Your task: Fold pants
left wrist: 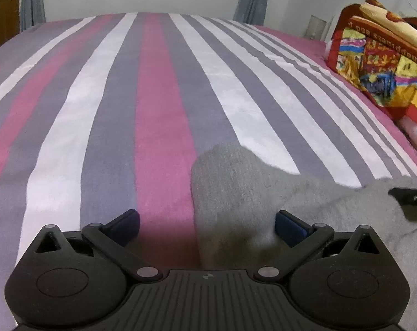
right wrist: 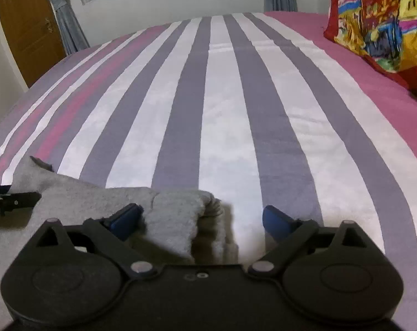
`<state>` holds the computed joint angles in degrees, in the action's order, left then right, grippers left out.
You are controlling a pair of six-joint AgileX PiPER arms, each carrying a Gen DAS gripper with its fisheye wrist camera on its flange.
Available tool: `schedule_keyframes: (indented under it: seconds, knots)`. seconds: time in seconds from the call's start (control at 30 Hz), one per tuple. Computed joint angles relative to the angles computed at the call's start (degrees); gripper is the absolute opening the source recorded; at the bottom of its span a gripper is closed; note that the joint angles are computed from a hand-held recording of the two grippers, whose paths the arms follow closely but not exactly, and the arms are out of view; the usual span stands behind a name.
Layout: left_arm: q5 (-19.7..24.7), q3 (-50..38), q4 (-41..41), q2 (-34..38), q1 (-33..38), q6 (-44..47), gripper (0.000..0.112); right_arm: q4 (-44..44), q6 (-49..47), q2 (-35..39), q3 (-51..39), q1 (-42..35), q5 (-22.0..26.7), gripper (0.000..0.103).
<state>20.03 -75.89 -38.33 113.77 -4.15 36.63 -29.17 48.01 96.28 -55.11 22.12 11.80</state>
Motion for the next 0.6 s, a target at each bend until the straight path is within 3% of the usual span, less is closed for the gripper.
schedule_keyframes:
  seconds: [0.23, 0.33, 0.6]
  knots:
    - [-2.77, 14.66, -12.1, -10.43, 1.11, 13.59, 0.103, 1.89, 0.77, -8.05, 8.54, 2.35, -0.57, 0.095]
    - [-4.13, 19.93, -17.27, -13.98, 1.07, 19.75, 0.103, -1.33, 5.98, -11.39, 12.29, 4.24, -0.29, 0.095]
    - [-5.08, 29.49, -25.87, -21.55, 1.1, 30.07, 0.103, -5.58, 13.88, -17.49, 17.45, 9.92, 3.73, 0.095]
